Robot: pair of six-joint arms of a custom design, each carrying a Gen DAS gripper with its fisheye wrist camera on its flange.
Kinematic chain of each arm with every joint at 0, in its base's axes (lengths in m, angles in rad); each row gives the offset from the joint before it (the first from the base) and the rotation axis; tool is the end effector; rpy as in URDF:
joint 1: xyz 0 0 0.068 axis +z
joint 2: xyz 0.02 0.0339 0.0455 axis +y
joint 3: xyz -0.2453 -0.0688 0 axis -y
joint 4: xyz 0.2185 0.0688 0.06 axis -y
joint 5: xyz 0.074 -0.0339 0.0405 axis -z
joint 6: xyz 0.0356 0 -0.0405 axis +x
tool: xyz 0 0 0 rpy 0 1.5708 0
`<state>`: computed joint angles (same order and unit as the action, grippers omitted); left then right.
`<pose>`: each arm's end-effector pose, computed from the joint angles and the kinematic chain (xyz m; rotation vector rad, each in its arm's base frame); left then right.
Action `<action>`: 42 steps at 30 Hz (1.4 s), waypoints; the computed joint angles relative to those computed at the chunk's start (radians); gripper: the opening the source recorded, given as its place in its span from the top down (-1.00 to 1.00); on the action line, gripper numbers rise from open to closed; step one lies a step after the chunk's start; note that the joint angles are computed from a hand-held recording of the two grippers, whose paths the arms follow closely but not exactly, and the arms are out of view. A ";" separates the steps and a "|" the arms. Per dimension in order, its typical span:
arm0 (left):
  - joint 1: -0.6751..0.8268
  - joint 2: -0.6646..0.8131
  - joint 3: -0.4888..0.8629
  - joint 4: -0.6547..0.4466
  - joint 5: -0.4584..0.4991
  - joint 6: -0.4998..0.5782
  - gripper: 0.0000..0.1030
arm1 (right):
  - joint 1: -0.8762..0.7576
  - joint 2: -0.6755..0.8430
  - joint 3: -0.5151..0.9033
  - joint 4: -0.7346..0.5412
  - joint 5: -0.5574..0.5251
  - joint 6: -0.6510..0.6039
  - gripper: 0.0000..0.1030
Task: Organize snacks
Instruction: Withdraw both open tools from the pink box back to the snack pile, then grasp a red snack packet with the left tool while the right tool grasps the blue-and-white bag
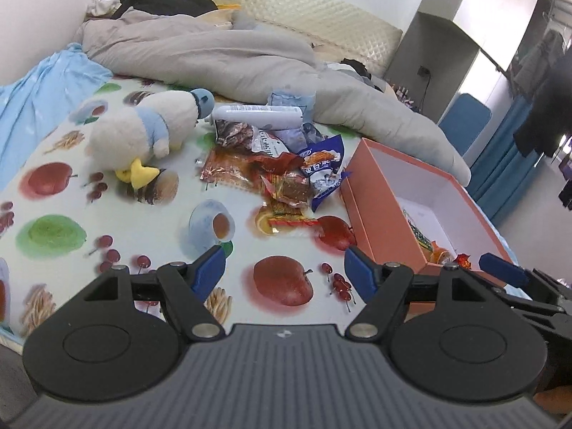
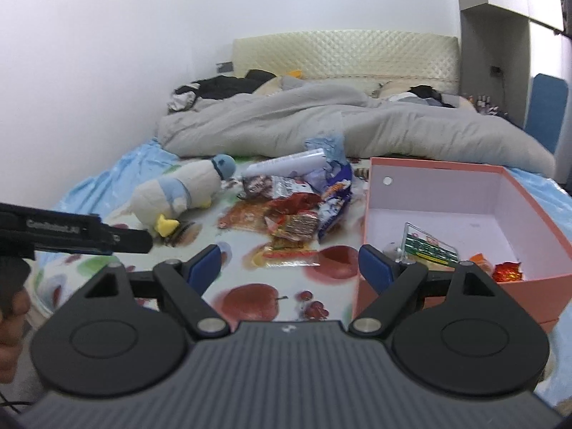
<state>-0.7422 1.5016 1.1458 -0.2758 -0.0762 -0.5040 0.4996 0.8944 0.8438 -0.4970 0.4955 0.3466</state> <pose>0.2355 -0.2124 0.2737 0.2259 2.2571 -0.6014 0.1640 0.0702 0.2988 0.1321 2.0423 -0.0002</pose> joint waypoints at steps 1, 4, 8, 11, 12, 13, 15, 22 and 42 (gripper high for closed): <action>0.004 -0.004 -0.016 0.016 0.007 -0.005 -0.50 | 0.004 0.012 0.006 -0.003 0.006 0.004 -0.66; 0.020 0.015 -0.041 0.059 0.033 -0.019 -0.50 | 0.012 0.037 0.011 0.013 0.022 0.013 -0.66; 0.065 0.076 -0.063 0.143 0.108 -0.036 -0.50 | 0.007 0.102 0.035 0.033 0.045 0.025 -0.63; 0.103 0.133 -0.064 0.209 0.165 -0.070 -0.48 | -0.002 0.179 0.060 0.067 0.048 0.027 -0.41; 0.115 0.155 -0.064 0.237 0.183 -0.083 -0.48 | -0.005 0.214 0.076 0.072 0.052 0.040 -0.30; 0.127 0.170 -0.059 0.254 0.204 -0.095 -0.48 | -0.002 0.243 0.092 0.073 0.065 0.050 -0.20; 0.154 0.215 -0.049 0.306 0.255 -0.132 -0.47 | 0.007 0.299 0.118 0.081 0.095 0.068 0.12; 0.235 0.406 0.065 0.432 0.403 -0.242 -0.47 | -0.014 0.464 0.153 0.209 0.097 0.088 0.13; 0.293 1.108 0.960 0.236 0.551 -0.371 -0.14 | -0.212 1.013 0.484 0.346 0.057 0.143 0.16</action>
